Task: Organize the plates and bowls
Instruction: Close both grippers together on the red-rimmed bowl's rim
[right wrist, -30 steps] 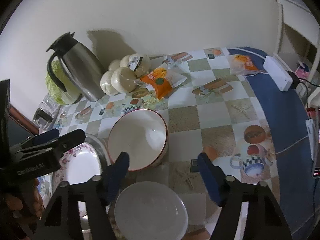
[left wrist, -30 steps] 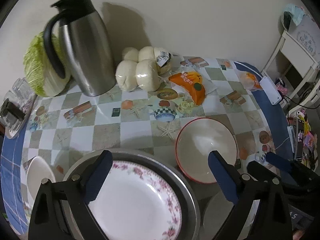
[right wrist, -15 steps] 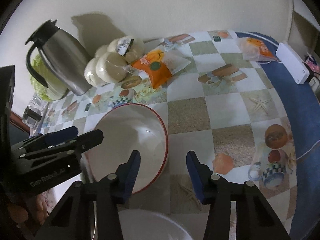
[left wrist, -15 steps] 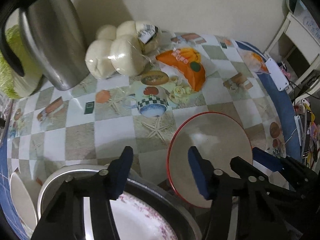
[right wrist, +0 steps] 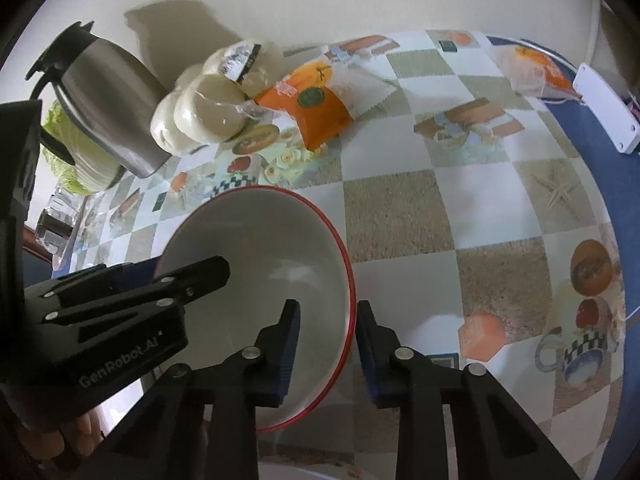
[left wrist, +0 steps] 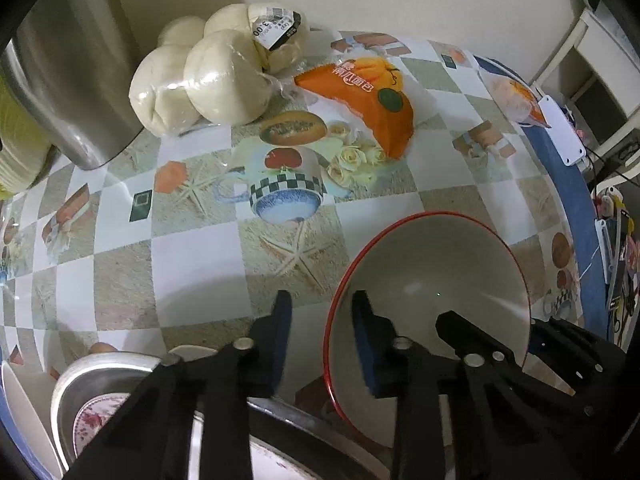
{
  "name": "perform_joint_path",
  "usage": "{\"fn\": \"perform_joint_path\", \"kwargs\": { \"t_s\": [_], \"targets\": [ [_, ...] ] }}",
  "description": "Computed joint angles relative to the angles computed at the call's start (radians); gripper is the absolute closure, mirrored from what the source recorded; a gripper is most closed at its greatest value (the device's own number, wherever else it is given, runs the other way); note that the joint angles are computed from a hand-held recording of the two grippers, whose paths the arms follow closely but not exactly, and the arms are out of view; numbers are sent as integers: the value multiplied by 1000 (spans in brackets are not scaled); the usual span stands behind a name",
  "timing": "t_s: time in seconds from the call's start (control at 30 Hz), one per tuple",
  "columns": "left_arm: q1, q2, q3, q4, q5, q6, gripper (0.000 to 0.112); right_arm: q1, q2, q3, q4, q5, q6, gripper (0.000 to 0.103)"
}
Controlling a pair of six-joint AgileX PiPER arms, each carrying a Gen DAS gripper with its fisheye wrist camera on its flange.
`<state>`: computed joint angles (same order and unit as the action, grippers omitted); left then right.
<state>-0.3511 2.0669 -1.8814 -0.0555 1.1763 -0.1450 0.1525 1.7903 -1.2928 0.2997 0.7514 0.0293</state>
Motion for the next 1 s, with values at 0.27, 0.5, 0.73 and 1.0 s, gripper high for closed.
{"fn": "perform_joint_path", "kwargs": {
  "t_s": [0.27,0.5,0.73,1.0],
  "targets": [
    [-8,-11,32,-34,-31,27,97,-1,6,13,3,-8,6,83],
    [-29,-40,65,-56,-57,30,97,-28,-17,46,12,-13,0,83],
    [-60,-85,82,-24,-71,4,97,-59,-69,79,23,-12,-15,83],
    [-79,-163,94,6,-66,-47,97,-41,-148,74,-16,16,32,83]
  ]
}}
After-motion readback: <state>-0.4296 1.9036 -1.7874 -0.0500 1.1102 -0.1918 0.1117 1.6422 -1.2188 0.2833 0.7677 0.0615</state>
